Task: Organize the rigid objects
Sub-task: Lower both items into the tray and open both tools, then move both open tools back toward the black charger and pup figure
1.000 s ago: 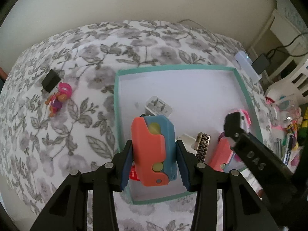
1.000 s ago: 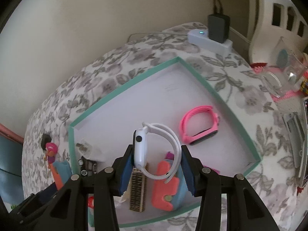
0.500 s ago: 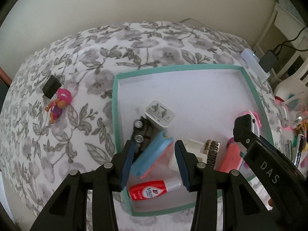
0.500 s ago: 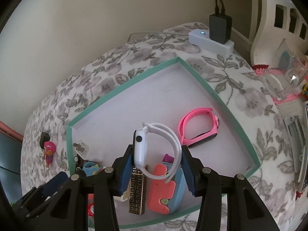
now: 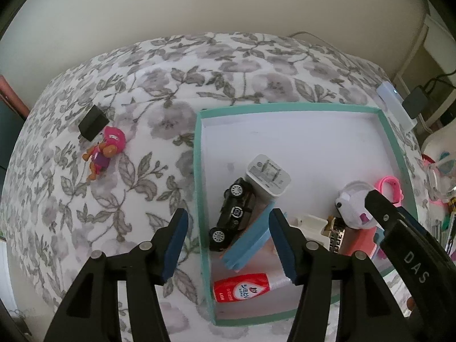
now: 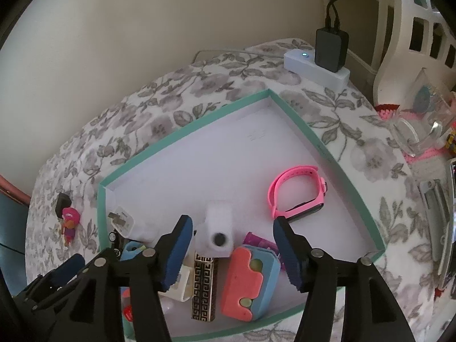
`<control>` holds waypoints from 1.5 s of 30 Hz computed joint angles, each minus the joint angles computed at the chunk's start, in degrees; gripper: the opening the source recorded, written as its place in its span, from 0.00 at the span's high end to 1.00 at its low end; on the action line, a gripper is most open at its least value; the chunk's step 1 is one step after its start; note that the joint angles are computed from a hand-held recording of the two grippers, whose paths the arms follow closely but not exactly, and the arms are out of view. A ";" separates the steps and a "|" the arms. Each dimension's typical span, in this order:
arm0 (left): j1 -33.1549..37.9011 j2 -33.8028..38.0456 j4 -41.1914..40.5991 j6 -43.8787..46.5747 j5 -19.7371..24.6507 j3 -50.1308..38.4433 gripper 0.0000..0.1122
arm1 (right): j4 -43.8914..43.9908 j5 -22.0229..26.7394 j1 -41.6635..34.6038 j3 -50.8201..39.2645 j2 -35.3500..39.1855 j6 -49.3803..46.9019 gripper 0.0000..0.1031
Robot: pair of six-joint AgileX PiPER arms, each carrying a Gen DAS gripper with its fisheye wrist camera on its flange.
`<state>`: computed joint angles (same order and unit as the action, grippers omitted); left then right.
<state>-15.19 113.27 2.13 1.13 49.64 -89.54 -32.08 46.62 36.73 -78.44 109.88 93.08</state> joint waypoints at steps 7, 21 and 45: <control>0.94 1.05 1.87 -2.40 0.57 -1.39 0.27 | -0.42 1.85 0.20 -1.24 0.96 -0.45 0.18; 3.86 4.38 5.89 -8.87 2.35 -4.69 0.13 | -1.95 4.08 1.02 -2.92 2.32 -0.99 0.00; 11.68 11.48 6.91 -10.11 10.14 -17.19 0.13 | -2.06 9.25 3.80 -13.86 7.31 -7.66 0.00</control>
<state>-3.51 124.75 9.04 -8.98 59.78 -106.73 -34.14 55.87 40.52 -92.30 117.19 85.42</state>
